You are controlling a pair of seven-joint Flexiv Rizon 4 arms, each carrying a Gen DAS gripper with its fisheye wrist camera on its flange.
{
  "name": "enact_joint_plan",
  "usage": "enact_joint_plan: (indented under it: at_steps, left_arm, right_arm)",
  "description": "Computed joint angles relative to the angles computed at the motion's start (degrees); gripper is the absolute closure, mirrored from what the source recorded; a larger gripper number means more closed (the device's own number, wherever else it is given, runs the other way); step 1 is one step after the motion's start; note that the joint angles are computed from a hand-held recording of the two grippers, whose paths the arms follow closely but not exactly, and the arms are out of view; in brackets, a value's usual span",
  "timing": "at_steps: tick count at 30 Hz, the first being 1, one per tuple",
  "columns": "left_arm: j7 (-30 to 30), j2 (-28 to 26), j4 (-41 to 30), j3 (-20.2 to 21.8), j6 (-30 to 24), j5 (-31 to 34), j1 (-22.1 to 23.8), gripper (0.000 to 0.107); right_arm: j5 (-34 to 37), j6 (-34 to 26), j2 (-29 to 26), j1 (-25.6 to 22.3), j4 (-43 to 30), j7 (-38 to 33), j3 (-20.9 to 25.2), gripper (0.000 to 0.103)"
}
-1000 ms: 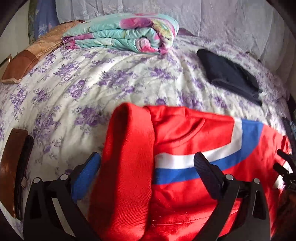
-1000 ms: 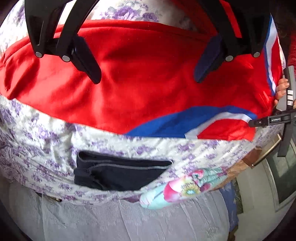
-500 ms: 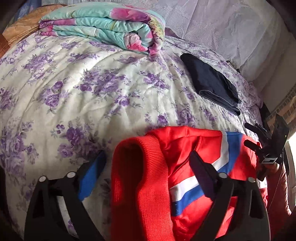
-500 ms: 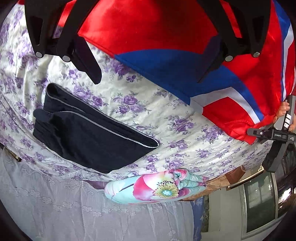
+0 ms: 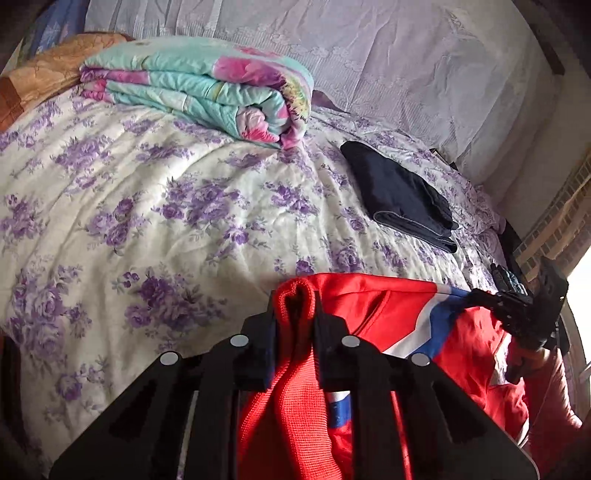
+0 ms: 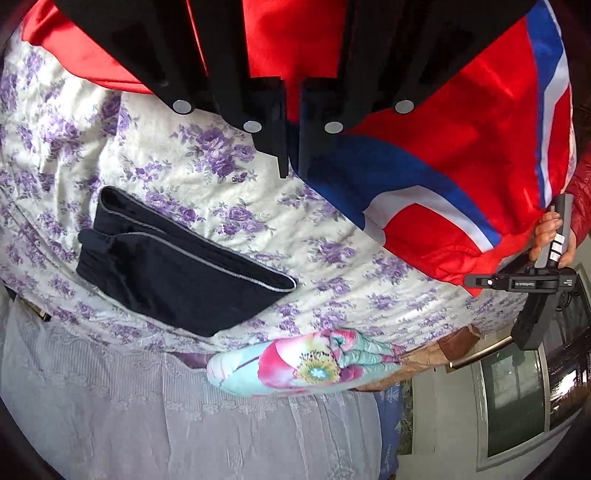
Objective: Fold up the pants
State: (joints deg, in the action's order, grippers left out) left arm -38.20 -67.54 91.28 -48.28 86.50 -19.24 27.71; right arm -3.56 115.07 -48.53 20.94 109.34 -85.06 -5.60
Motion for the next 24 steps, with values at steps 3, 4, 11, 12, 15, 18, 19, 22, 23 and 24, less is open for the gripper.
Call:
enact_joint_plan:
  at_steps: [3,4,11,12,15,18,19,22,23,24]
  left_arm:
    - [0.7,0.3,3.3,-2.1,4.0,2.5,1.7,0.093]
    - [0.7,0.1,4.8,-3.5,5.6,3.9,3.0,0.093]
    - [-0.4,-1.0,17.7,-12.6,10.6,14.9,15.6,0.092]
    - [-0.7,-1.3,19.8,-13.5,11.0,16.4,17.6,0.091]
    - [-2.3,-1.6,25.2,-14.3,12.2,20.4,22.5,0.086]
    - [-6.8,-0.6,29.5,-10.7,15.3,21.5,24.6,0.061]
    - [-8.5,-1.3,30.5,-9.9,15.5,21.5,25.6,0.053]
    - [-11.7,-7.5,33.4,-11.4,11.9,22.2,32.2,0.052]
    - [-12.3,-9.0,34.3,-11.7,11.4,22.9,33.8,0.052]
    - [-13.1,-9.6,35.1,-11.5,12.7,24.0,34.3,0.052]
  right_arm:
    - [3.8,3.7,3.5,4.0,5.1,-1.7,-2.2,0.098]
    - [5.6,4.9,4.6,5.6,6.9,-2.5,-3.0,0.098]
    - [19.2,17.2,10.2,15.2,19.7,-10.6,-2.6,0.098]
    - [21.2,19.1,10.7,16.5,21.4,-11.7,-1.7,0.098]
    - [25.4,23.7,11.0,18.6,25.6,-13.4,2.4,0.099]
    - [28.3,26.7,8.3,20.3,27.6,-13.1,6.1,0.102]
    - [28.8,27.5,6.9,20.6,27.9,-12.5,7.2,0.102]
    - [31.2,27.9,3.1,22.2,27.6,-10.9,8.1,0.102]
    - [32.1,27.9,2.2,22.6,27.2,-10.4,7.8,0.102]
    - [32.5,28.0,1.6,22.7,27.0,-9.9,7.6,0.102]
